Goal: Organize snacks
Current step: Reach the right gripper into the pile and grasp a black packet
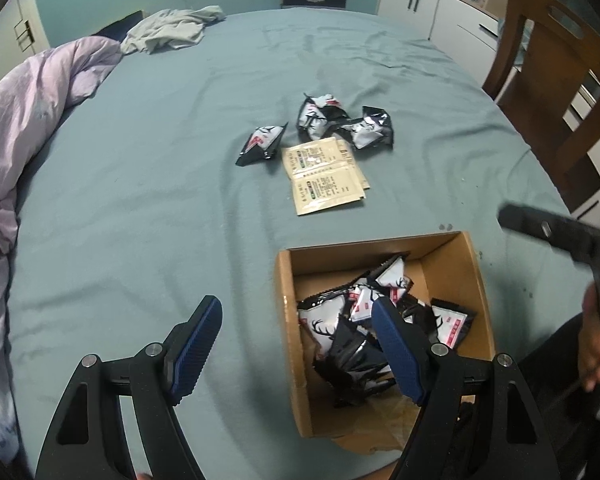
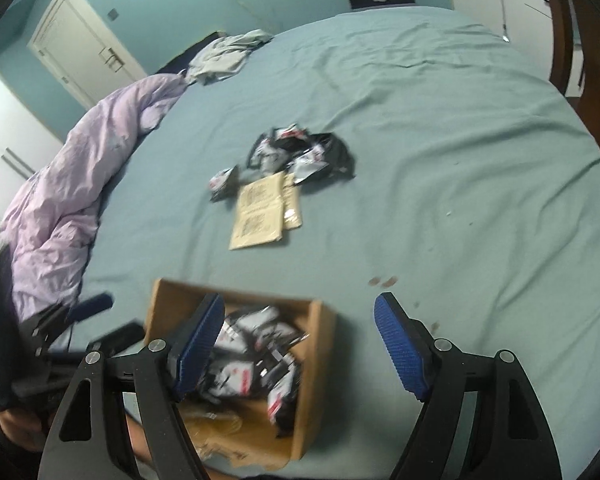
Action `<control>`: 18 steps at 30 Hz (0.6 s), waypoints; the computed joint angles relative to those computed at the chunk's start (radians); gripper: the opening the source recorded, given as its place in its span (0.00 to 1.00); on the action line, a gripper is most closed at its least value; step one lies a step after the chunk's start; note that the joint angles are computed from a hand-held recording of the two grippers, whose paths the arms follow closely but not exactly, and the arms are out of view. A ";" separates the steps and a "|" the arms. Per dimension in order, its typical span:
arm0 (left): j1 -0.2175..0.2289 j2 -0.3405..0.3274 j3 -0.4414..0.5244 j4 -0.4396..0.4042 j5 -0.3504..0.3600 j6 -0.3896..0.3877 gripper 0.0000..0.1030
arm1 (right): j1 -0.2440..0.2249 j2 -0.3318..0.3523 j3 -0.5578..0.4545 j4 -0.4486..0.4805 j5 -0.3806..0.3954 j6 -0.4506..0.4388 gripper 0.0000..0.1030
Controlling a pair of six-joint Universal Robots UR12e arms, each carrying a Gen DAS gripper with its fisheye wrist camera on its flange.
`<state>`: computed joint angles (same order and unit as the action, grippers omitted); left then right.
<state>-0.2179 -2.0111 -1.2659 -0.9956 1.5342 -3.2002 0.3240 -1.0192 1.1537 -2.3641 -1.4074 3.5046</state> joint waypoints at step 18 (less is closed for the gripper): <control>-0.004 -0.024 0.037 -0.050 -0.045 0.004 0.76 | -0.044 0.157 -0.234 0.141 0.003 0.067 0.75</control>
<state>-0.2218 -2.0354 -1.2285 -1.0455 1.4887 -3.1964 0.2804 -0.8623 0.9201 -2.2232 -1.4039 3.5719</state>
